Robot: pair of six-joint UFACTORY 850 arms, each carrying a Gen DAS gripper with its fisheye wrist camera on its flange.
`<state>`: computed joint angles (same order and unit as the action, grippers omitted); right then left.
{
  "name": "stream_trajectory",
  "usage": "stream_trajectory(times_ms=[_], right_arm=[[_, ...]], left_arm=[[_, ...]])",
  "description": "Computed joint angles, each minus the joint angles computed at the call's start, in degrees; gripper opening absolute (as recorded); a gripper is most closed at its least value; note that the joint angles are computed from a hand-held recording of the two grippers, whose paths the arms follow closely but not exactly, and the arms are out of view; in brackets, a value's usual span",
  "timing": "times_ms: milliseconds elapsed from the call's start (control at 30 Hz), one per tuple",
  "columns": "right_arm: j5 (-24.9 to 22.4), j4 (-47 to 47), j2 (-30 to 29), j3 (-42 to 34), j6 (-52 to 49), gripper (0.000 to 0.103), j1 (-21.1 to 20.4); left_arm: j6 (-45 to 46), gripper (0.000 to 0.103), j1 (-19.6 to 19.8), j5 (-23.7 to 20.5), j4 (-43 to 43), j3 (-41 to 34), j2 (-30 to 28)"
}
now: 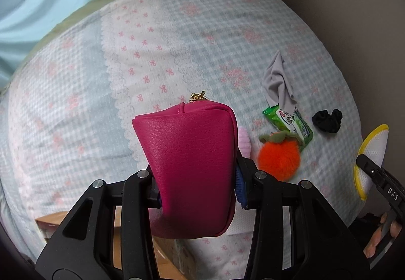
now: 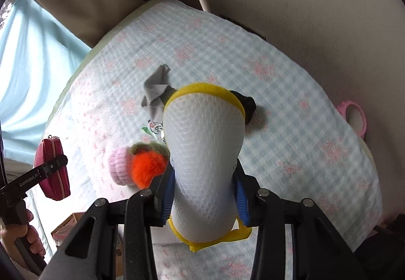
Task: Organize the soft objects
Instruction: 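Carry the pouch and mesh pad into the cardboard box with both tools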
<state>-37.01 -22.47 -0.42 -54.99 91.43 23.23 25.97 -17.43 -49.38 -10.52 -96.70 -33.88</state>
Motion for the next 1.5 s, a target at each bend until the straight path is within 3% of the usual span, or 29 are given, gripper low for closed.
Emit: stream_trajectory(times_ms=[233, 367, 733, 900, 1033, 1500], right_arm=[[-8.97, -4.13, -0.34, -10.29, -5.47, 0.038, 5.04], [-11.67, -3.59, -3.39, -17.69, -10.05, 0.038, 7.85], [-15.12, 8.01, -21.74, -44.55, -35.35, 0.038, 15.15], [-16.69, 14.07, -31.91, -57.71, -47.04, 0.038, 17.06], [-19.33, 18.93, -39.71, -67.30, -55.70, 0.038, 17.67], [-37.77, 29.17, -64.95, -98.60, -71.48, 0.038, 15.96]], left_arm=[[0.35, 0.037, 4.31, 0.07, -3.62, 8.07, 11.53], [0.27, 0.037, 8.37, -0.31, -5.13, 10.58, 16.30], [0.98, 0.037, 22.65, -0.59, -6.97, 14.08, 22.82], [0.94, 0.037, 28.23, -1.22, -6.49, 13.76, 21.58], [0.12, 0.037, 30.31, -1.48, -4.84, 12.68, 18.72], [-5.05, 0.037, 29.88, -4.37, 0.61, 7.72, 5.07]])
